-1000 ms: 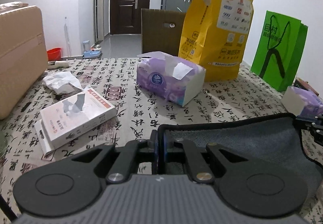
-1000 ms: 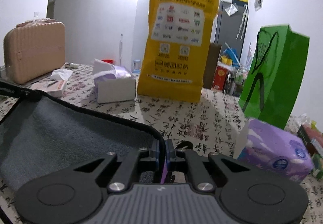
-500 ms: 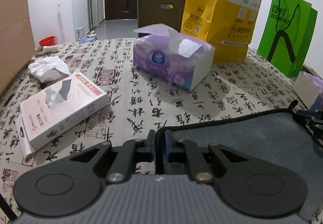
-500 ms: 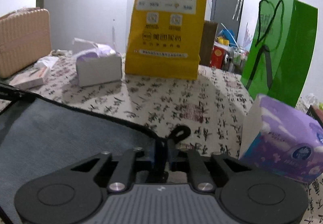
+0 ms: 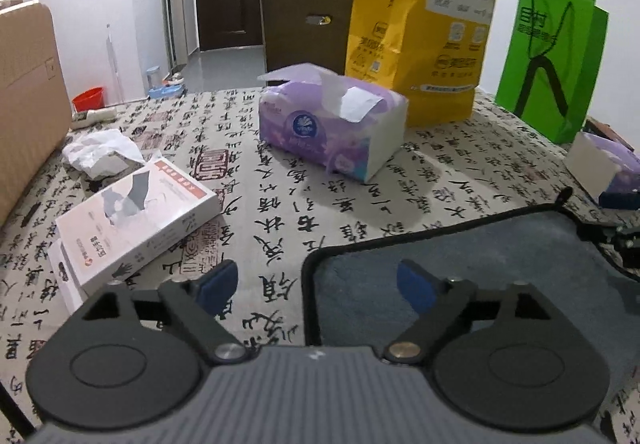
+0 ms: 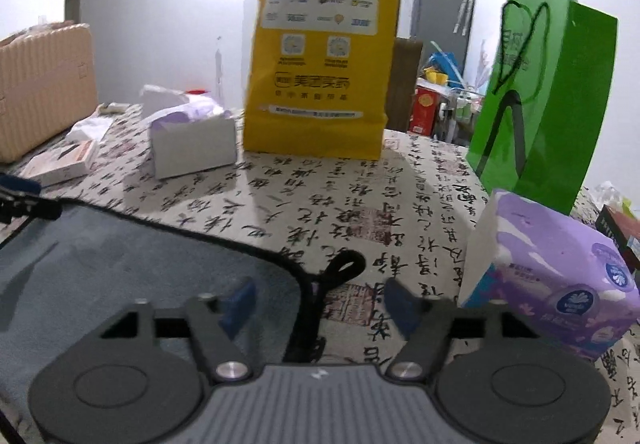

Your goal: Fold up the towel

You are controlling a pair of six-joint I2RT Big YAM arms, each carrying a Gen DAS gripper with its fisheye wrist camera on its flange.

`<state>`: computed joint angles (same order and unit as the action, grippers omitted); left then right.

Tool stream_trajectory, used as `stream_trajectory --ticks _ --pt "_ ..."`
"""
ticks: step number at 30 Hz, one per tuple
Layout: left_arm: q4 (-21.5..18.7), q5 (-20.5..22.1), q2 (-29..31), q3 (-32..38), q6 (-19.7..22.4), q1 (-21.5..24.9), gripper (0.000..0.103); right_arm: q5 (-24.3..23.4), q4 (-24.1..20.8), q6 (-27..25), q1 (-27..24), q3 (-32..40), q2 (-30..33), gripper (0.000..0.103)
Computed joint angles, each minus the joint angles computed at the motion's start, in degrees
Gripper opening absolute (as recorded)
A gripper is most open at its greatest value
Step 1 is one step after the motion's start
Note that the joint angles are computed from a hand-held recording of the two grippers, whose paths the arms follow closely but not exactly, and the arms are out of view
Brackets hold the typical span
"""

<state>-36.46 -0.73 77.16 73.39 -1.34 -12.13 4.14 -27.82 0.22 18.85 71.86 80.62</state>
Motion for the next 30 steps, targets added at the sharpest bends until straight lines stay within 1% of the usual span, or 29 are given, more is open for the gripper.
stream_trajectory --ticks 1,2,4,6,8,10,12,17,21,26,30 --pt "-0.51 -0.15 -0.48 -0.01 0.08 -0.25 0.092 0.04 -0.32 -0.36 0.22 -0.16 -0.43 0.084" --pt "-1.25 -0.32 -0.96 0.1 -0.04 -0.49 0.097 0.18 -0.93 -0.56 0.47 -0.2 -0.84 0.087" --pt "-2.12 -0.88 -2.23 -0.03 -0.22 -0.91 0.099 -0.14 -2.13 -0.45 0.72 -0.13 -1.53 0.089" --pt "-3.15 -2.07 -3.22 0.12 -0.29 -1.45 0.103 -1.98 -3.62 0.43 0.4 -0.03 -2.17 0.091" --pt "-4.15 -3.16 -4.39 0.15 -0.99 -1.81 0.103 -4.28 -5.56 2.71 -0.29 0.29 -2.54 0.091" --pt "-5.08 -3.95 -5.52 0.11 -1.55 -2.08 0.103 -4.3 -7.98 5.77 -0.43 0.88 -2.93 0.091" --pt "-6.21 -5.08 -6.67 0.07 -2.0 -2.45 0.103 -4.61 -8.48 7.1 -0.52 0.46 -4.05 0.091" --pt "-8.04 -6.53 -9.96 -1.0 -2.17 -3.49 0.103 -2.88 -9.01 7.74 0.55 -1.01 -8.08 0.091" --pt "-9.28 -9.78 -12.25 -1.95 -2.13 -5.29 0.103 -1.69 -10.17 8.37 1.54 -1.82 -10.74 0.091" --pt "-9.75 -10.99 -16.23 -3.71 -1.23 -7.04 0.103 -0.38 -11.18 9.03 3.21 -3.3 -14.62 0.091" --pt "-10.86 -12.21 -19.04 -4.5 -2.1 -8.38 0.103 0.74 -12.26 9.79 4.62 -4.03 -17.09 0.091"
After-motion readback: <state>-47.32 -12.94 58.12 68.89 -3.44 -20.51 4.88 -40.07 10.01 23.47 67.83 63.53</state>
